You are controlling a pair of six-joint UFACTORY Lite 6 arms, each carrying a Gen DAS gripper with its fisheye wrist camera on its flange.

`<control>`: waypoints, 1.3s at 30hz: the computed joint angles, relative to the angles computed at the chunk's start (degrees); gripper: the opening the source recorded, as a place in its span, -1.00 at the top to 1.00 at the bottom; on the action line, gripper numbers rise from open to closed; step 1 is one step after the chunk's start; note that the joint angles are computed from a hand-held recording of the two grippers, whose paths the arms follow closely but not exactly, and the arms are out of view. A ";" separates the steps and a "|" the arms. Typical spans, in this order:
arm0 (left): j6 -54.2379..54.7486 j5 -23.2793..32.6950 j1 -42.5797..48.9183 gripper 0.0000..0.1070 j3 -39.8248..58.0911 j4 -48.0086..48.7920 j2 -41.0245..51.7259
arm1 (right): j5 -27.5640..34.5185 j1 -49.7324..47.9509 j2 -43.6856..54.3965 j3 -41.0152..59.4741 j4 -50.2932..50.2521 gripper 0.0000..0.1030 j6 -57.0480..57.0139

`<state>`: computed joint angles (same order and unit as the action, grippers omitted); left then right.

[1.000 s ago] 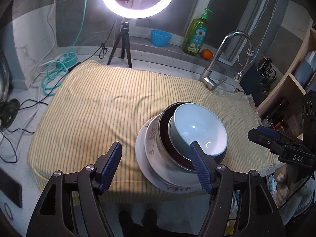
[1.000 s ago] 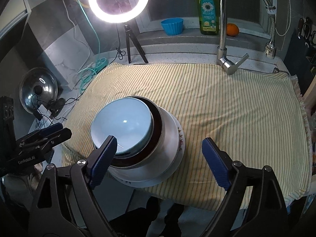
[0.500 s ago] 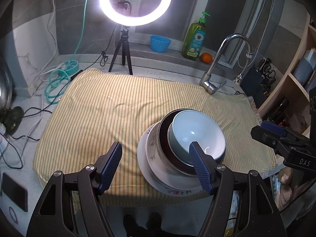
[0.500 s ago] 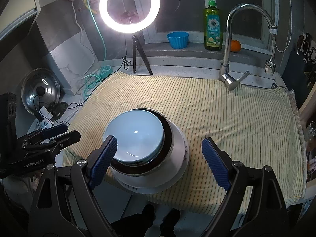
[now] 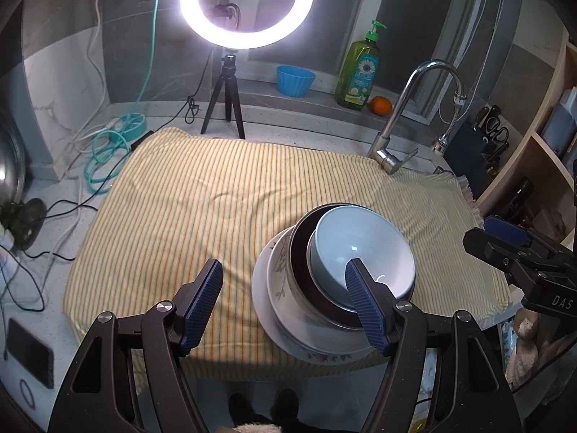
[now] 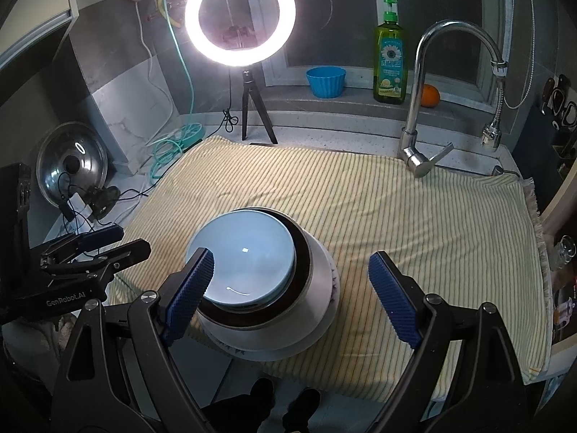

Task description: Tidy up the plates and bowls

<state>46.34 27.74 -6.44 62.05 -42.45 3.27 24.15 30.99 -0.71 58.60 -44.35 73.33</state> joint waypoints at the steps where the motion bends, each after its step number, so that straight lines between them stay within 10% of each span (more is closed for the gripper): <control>1: -0.05 -0.07 0.05 -0.31 0.04 -0.03 0.01 | 0.06 0.03 0.02 0.00 -0.02 -0.75 0.02; 39: -2.08 -2.70 -0.65 -0.32 2.09 0.91 2.53 | -1.98 -2.25 2.71 1.61 2.39 -0.75 -3.94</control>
